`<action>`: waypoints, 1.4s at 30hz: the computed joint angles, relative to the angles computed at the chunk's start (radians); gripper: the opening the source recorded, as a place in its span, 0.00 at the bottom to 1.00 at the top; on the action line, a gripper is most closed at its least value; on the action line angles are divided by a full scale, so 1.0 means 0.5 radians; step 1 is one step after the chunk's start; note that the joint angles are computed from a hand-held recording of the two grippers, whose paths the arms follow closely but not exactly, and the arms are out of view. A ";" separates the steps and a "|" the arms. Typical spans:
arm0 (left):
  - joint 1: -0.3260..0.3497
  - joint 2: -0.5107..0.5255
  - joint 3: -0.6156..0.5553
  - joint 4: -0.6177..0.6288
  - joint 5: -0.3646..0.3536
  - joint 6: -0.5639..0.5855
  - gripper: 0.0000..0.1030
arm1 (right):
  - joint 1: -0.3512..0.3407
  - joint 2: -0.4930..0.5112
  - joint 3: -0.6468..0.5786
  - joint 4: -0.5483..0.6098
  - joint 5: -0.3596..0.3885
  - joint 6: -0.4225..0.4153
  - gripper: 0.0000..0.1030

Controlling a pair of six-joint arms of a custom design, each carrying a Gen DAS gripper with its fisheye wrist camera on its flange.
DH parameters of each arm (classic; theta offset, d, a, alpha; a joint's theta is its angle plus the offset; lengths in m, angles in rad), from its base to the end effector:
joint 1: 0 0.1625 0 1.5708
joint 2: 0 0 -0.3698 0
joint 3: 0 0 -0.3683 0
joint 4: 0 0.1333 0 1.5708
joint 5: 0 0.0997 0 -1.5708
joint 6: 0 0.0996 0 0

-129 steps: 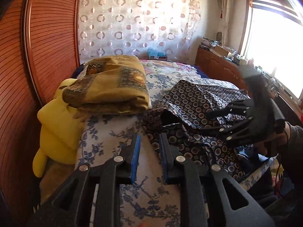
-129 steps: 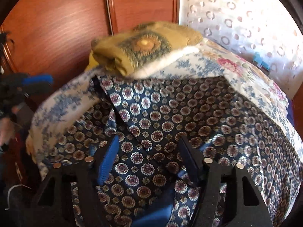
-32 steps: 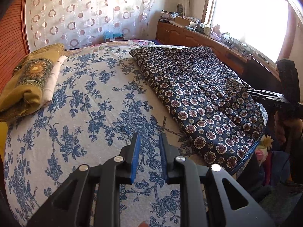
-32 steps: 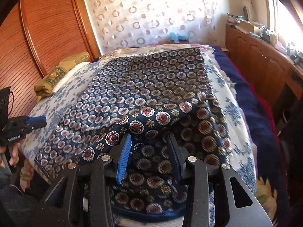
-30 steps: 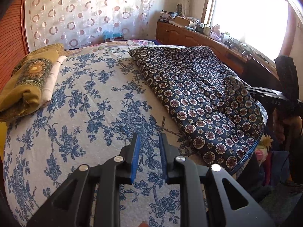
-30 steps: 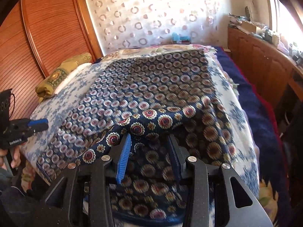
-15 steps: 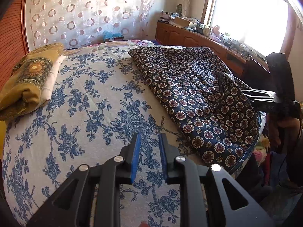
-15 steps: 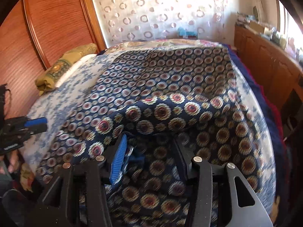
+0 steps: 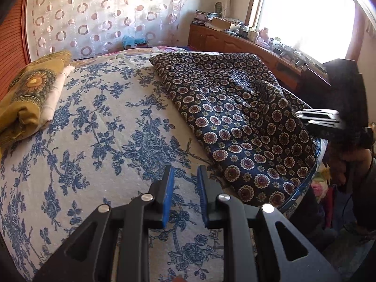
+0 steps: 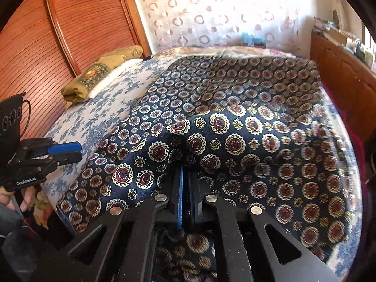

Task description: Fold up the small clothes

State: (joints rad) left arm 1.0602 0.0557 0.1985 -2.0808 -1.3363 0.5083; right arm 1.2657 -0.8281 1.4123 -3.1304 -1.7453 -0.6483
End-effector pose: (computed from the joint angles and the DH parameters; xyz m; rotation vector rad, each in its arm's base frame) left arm -0.2773 -0.8151 -0.0192 1.3689 2.5401 -0.3714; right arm -0.0979 -0.6972 0.2593 0.2947 -2.3406 1.0161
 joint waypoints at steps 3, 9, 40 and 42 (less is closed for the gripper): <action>-0.005 -0.018 0.035 -0.023 -0.009 0.007 0.17 | -0.018 -0.129 0.179 -0.167 -0.002 0.013 0.01; -0.021 -0.041 0.083 -0.062 -0.047 0.011 0.17 | -0.067 -0.385 0.582 -0.665 -0.160 0.039 0.01; -0.016 -0.118 0.209 -0.184 -0.088 -0.029 0.17 | 0.067 -0.074 0.227 -0.102 -0.125 0.037 0.52; -0.015 -0.117 0.206 -0.183 -0.082 -0.027 0.17 | 0.073 0.001 0.114 -0.046 -0.180 0.064 0.52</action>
